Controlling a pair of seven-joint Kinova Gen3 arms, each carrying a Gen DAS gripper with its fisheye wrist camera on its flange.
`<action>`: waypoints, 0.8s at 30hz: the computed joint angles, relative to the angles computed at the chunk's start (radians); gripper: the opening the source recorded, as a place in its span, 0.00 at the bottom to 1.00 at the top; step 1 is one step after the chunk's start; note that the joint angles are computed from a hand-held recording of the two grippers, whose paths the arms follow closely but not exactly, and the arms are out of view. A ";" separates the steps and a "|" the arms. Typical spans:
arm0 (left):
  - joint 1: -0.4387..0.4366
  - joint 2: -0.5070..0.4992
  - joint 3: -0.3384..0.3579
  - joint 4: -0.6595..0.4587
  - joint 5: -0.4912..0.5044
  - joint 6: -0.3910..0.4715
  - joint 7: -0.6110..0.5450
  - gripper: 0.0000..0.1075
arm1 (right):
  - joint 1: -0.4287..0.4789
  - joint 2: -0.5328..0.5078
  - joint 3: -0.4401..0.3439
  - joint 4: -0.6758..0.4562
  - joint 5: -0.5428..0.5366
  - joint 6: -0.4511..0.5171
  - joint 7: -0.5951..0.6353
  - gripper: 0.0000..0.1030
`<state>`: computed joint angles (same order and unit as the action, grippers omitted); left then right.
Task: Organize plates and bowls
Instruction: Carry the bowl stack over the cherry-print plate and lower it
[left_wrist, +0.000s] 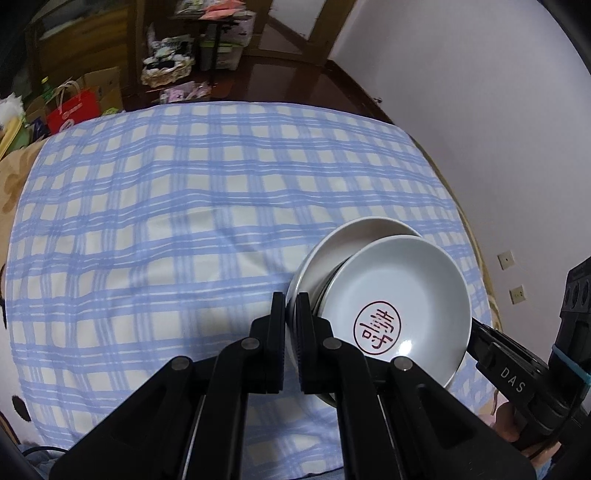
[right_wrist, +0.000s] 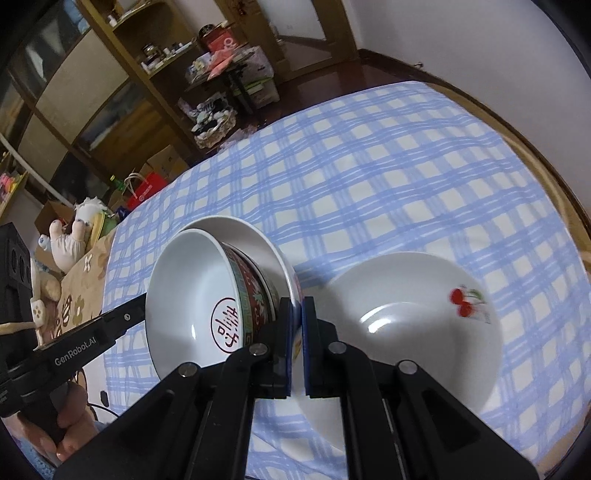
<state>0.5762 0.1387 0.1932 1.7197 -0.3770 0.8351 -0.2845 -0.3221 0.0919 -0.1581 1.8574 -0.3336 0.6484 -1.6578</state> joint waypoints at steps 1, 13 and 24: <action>0.006 0.008 0.004 -0.015 -0.004 0.007 0.001 0.04 | 0.007 -0.011 0.005 0.008 -0.004 0.001 0.004 0.06; 0.087 0.128 -0.008 -0.176 0.023 0.026 -0.048 0.04 | 0.092 -0.092 0.071 0.061 -0.013 0.045 0.040 0.06; 0.145 0.233 -0.047 -0.282 0.080 0.048 -0.116 0.04 | 0.152 -0.091 0.107 0.107 -0.030 0.050 0.083 0.06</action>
<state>0.7212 0.3719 0.1465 1.4376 -0.2974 0.8831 -0.4009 -0.1701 0.0012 -0.0508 1.9644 -0.3639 0.6980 -1.5746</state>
